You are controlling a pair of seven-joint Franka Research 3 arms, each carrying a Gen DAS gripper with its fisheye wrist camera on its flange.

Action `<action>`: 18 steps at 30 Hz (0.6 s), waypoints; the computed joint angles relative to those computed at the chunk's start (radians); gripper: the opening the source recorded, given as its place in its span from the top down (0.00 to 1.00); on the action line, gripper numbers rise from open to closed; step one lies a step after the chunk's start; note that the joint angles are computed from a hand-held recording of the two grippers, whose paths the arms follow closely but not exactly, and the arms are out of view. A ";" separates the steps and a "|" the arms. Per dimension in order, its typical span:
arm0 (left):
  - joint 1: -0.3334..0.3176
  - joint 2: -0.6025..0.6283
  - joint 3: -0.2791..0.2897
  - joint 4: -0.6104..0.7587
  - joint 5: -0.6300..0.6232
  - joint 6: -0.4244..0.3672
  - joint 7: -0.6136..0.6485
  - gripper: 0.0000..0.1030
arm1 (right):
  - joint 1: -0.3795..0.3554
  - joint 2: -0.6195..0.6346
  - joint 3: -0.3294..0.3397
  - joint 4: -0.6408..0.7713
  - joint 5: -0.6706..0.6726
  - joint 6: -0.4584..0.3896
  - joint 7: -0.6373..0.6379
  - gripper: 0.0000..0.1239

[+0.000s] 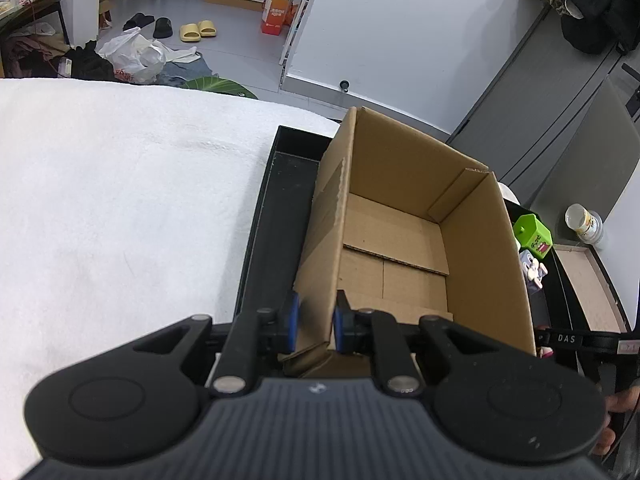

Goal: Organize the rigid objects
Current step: 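Lift the doll with the right tool and carry it over the box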

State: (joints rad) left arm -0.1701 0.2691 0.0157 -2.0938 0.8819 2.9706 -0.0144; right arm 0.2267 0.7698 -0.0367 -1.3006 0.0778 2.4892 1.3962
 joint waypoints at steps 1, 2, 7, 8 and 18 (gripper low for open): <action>0.000 0.000 0.000 0.000 0.000 0.000 0.000 0.85 | -0.001 -0.002 0.000 -0.003 0.000 0.001 -0.002 0.63; 0.000 0.000 0.000 0.000 -0.001 0.000 0.001 0.85 | -0.001 -0.006 0.001 -0.009 -0.002 0.003 -0.008 0.63; -0.001 0.000 0.001 0.000 -0.001 0.001 0.001 0.85 | 0.016 -0.041 -0.014 -0.060 -0.029 0.051 -0.021 0.63; -0.004 0.000 0.004 -0.001 0.006 0.002 -0.004 0.85 | 0.015 -0.048 -0.011 -0.067 -0.029 0.061 -0.024 0.64; -0.001 0.000 0.001 -0.002 0.008 0.001 -0.007 0.85 | -0.011 -0.130 0.042 -0.117 0.031 0.094 -0.120 0.64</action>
